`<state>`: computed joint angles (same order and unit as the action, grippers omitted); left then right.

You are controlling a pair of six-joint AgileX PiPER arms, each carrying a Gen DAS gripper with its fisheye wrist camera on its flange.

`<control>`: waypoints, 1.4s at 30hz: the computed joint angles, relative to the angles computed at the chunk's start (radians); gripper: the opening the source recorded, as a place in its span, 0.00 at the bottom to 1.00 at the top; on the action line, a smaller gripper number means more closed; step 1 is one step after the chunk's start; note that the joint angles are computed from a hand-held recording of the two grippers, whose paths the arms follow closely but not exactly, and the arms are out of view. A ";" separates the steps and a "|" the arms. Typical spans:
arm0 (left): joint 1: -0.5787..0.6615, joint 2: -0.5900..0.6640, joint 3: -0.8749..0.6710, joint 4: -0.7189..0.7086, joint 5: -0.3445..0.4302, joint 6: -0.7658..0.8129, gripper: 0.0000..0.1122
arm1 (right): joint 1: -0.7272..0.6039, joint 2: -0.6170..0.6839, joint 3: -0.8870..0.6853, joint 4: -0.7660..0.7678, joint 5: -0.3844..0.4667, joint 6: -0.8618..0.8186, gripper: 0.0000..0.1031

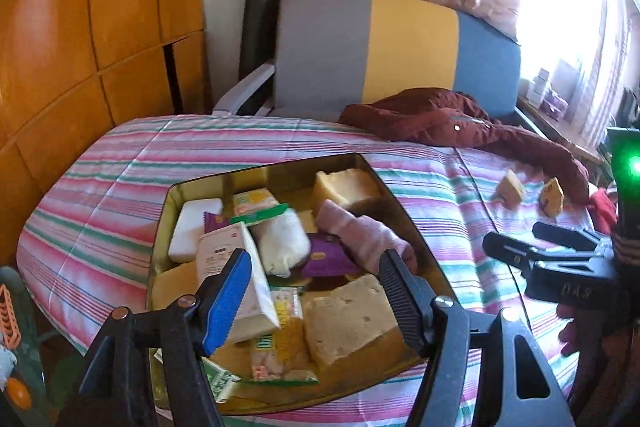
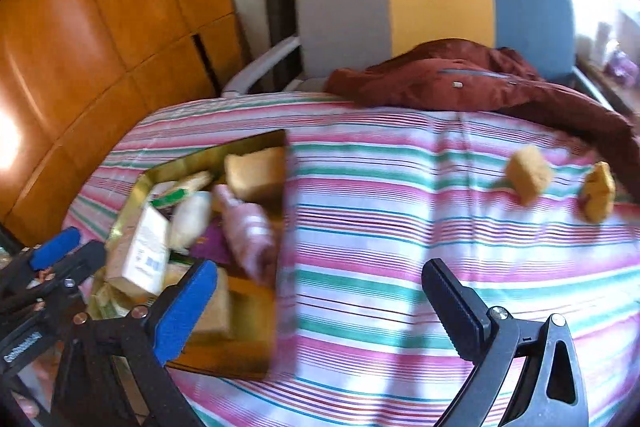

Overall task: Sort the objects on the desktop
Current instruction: 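Move both tools away from the tray toward the sponge and yellow sock, then grasp the yellow sock with the right tool while the left tool grasps the yellow sponge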

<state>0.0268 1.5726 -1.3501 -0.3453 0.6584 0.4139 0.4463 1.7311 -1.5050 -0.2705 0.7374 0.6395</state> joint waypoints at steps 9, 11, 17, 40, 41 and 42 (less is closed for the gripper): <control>-0.079 -0.007 0.010 0.029 0.016 0.000 0.60 | -0.153 -0.106 0.142 0.049 -0.012 -0.057 0.99; -0.094 -0.007 0.012 0.034 0.017 -0.001 0.60 | -0.186 -0.126 0.167 0.045 -0.013 -0.060 0.99; -0.155 0.007 0.003 0.061 0.027 -0.017 0.60 | -0.310 -0.171 0.218 0.080 -0.020 -0.099 0.99; -0.334 0.146 -0.128 0.118 0.074 -0.085 0.66 | -0.735 -0.062 0.147 0.307 -0.048 -0.388 0.99; -0.344 0.160 -0.143 0.123 0.082 -0.090 0.66 | -0.744 -0.049 0.132 0.308 -0.045 -0.388 0.99; -0.352 0.171 -0.158 0.126 0.091 -0.095 0.66 | -0.755 -0.032 0.114 0.309 -0.044 -0.386 0.99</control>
<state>-0.3247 1.7439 -1.5076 -0.2196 0.7490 0.3188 -0.3082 1.6988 -1.3908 0.0383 0.6935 0.2531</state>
